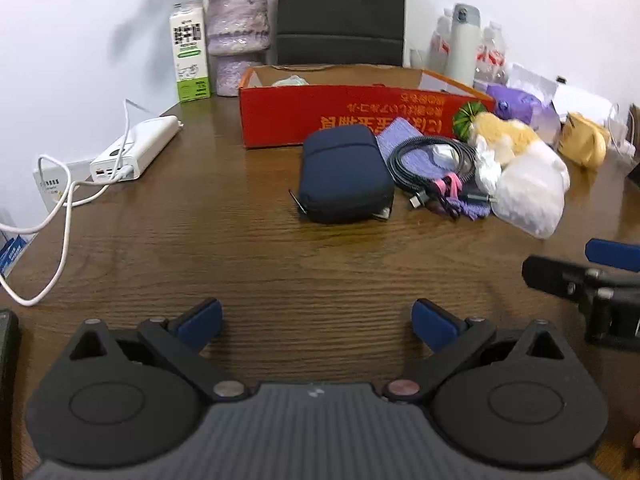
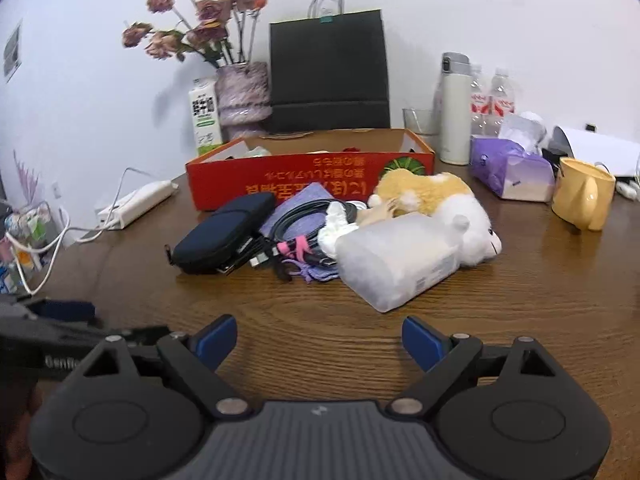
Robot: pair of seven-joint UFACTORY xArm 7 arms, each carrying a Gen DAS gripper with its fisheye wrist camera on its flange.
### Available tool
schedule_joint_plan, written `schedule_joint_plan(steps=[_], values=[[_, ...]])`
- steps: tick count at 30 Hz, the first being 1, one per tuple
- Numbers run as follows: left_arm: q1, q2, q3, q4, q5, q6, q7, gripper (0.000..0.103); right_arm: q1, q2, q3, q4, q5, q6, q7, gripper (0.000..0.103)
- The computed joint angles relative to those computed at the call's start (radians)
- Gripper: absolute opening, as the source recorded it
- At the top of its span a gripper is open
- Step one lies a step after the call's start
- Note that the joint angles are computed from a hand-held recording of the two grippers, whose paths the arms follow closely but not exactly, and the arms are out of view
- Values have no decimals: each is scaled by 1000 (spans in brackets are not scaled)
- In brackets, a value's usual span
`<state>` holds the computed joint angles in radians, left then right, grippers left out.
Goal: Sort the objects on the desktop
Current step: 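Grasp the navy zip case with the left tool while the right tool grasps the translucent plastic box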
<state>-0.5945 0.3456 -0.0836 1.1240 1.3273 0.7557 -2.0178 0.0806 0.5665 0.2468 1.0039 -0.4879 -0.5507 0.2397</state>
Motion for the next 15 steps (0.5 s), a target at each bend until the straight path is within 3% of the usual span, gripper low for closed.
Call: schedule_joint_plan(steps=[2, 5, 7, 8, 9, 11, 12, 15], values=[[21, -15, 9, -10, 33, -65, -12, 103, -58, -2, 47, 14, -57, 52, 59, 89], [70, -37, 39, 6, 149, -163, -103, 103, -264, 71, 219, 95, -274, 94, 220, 90], [108, -9, 67, 65, 206, -208, -159, 103, -288, 106, 253, 169, -302, 148, 284, 91], [155, 29, 63, 118, 182, -249, -140, 103, -289, 126, 267, 216, -290, 190, 302, 91], [200, 68, 47, 170, 117, -275, -80, 103, -270, 139, 263, 254, -249, 222, 301, 91], [227, 158, 68, 284, -33, -314, 81, 103, -179, 158, 200, 344, -125, 310, 306, 91], [227, 194, 76, 329, -56, -312, 131, 102, -164, 176, 196, 383, -87, 354, 310, 91], [214, 276, 77, 435, -169, -247, 291, 99, -245, 289, 340, 491, -17, 478, 259, 88]])
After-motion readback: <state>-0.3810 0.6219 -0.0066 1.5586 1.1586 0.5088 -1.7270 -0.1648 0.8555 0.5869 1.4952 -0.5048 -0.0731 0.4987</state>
